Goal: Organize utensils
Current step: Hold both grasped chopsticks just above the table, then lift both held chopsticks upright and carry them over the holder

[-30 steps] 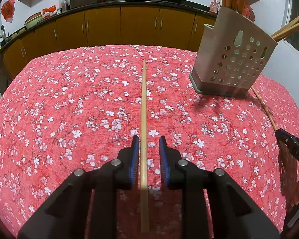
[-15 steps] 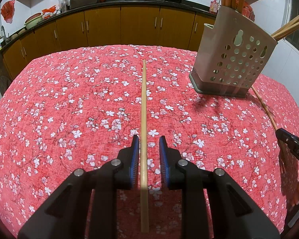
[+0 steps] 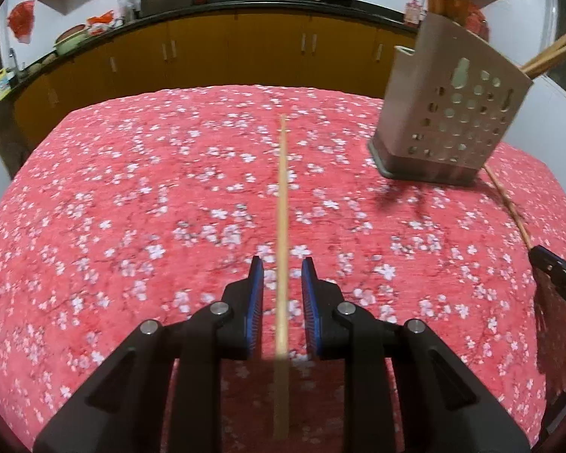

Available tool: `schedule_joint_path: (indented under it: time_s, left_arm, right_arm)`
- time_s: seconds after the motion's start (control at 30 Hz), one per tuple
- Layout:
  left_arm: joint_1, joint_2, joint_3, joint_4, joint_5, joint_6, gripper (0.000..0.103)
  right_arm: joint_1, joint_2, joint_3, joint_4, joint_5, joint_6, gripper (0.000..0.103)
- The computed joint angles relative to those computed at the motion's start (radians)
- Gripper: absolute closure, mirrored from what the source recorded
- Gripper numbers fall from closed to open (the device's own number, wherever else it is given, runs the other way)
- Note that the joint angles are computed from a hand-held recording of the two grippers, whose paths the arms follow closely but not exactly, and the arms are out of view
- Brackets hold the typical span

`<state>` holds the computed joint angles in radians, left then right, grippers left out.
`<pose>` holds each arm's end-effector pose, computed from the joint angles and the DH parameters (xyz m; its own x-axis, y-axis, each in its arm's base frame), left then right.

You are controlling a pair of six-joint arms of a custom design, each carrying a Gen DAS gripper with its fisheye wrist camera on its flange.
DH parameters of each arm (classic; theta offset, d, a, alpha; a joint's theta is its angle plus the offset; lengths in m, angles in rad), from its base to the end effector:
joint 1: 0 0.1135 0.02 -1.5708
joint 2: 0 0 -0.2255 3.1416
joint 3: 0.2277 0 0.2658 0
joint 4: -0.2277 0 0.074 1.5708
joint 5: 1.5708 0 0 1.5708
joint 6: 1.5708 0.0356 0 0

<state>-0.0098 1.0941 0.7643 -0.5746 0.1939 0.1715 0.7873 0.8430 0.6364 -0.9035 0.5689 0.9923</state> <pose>0.2482 -0.0093 0.2011 -0.7525 0.1749 -0.6349 0.2610 0.9644 -0.0437 0.1420 0.1154 0.1943 -0.7039 0.2929 -0.6471 0.2954 0.9492 0.1084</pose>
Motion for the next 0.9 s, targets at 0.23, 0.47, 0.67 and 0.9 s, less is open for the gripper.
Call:
schedule_joint_path:
  time_s: [0.23,0.47,0.67,0.9]
  left_arm:
    - [0.0,-0.001,-0.009,0.009,-0.016,0.008,0.08]
    - [0.005,-0.014,-0.017,0.005,-0.01,0.007,0.08]
    - [0.004,-0.017,-0.019,0.005,-0.018,0.009,0.084]
    - [0.003,-0.032,-0.006,-0.044,-0.017,0.071,0.095]
  right_arm:
    - [-0.001,-0.001,-0.001,-0.001,-0.001,-0.001,0.094]
    - [-0.003,0.0,-0.002,0.002,-0.001,-0.003,0.094]
    - [0.006,0.008,0.002,-0.001,0.004,0.006,0.094]
    - [0.062,-0.017,0.011,-0.057,0.053,0.057,0.095]
